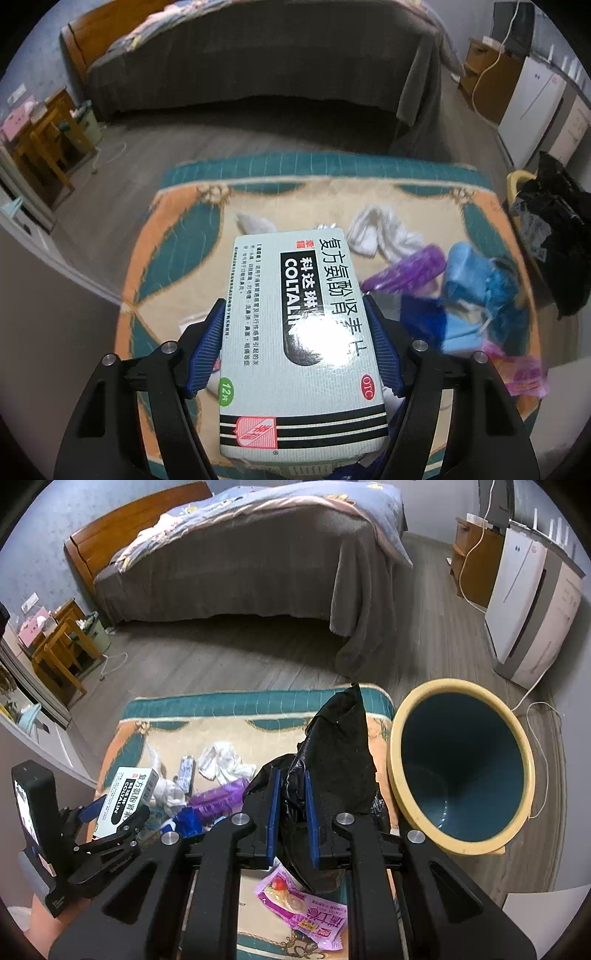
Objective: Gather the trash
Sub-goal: 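Carry the black bag and COLTALIN box over the bin and open both tools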
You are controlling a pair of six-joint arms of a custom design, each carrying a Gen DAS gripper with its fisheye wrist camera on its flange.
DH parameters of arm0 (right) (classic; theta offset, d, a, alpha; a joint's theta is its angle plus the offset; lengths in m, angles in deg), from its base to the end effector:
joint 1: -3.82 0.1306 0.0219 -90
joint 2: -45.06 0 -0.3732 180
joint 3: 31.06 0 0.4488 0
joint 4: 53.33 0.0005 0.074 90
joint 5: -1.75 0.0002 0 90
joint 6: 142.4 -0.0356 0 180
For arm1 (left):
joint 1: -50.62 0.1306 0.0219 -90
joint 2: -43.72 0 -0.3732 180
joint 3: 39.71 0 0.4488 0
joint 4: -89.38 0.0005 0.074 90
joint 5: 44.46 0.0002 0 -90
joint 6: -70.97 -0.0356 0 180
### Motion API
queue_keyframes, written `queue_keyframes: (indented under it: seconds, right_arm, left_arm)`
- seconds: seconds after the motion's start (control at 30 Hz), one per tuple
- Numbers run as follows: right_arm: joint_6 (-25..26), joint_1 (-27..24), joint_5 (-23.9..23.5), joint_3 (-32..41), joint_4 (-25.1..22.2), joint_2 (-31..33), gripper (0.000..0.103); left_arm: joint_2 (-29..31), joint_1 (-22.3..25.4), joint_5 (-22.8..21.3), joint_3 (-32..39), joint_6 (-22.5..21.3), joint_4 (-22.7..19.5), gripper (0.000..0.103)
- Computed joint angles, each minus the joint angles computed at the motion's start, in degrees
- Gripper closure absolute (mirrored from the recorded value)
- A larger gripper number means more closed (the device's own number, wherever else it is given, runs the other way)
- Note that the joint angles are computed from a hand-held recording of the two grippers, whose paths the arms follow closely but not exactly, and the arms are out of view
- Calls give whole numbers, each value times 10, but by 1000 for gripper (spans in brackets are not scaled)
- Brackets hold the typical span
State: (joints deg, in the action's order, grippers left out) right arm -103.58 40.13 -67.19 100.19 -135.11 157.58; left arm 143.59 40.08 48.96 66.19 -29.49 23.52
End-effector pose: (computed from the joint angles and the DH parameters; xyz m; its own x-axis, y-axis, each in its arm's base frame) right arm 0.5222 0.3673 0.5238 -0.7786 0.3301 -0.5337 0.2955 0.9431 0.1523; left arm 0.5767 -0.1100 0.4506 -0.7973 0.3327 -0.5036 0.3629 0.9310 0.0405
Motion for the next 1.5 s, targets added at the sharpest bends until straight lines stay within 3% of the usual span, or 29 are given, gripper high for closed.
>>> queue_keyframes:
  seconds: [0.33,0.73,0.9,1.5]
  right_arm:
    - [2,-21,13,-39,61,-53,91]
    - [1,-55,62,-105,54,-114,91]
    - [-3,-73,65,-149,54,-142,91]
    - [-49,-149,-13,-275,100,-206,91]
  left_arm:
    - [-27,-18,26,15,-16,47,31]
    - [0,-81,55,82,-22,24,31]
    - [21,-125,36,90,-43,23,31]
    - [115,-226,81,141,-75,8,30]
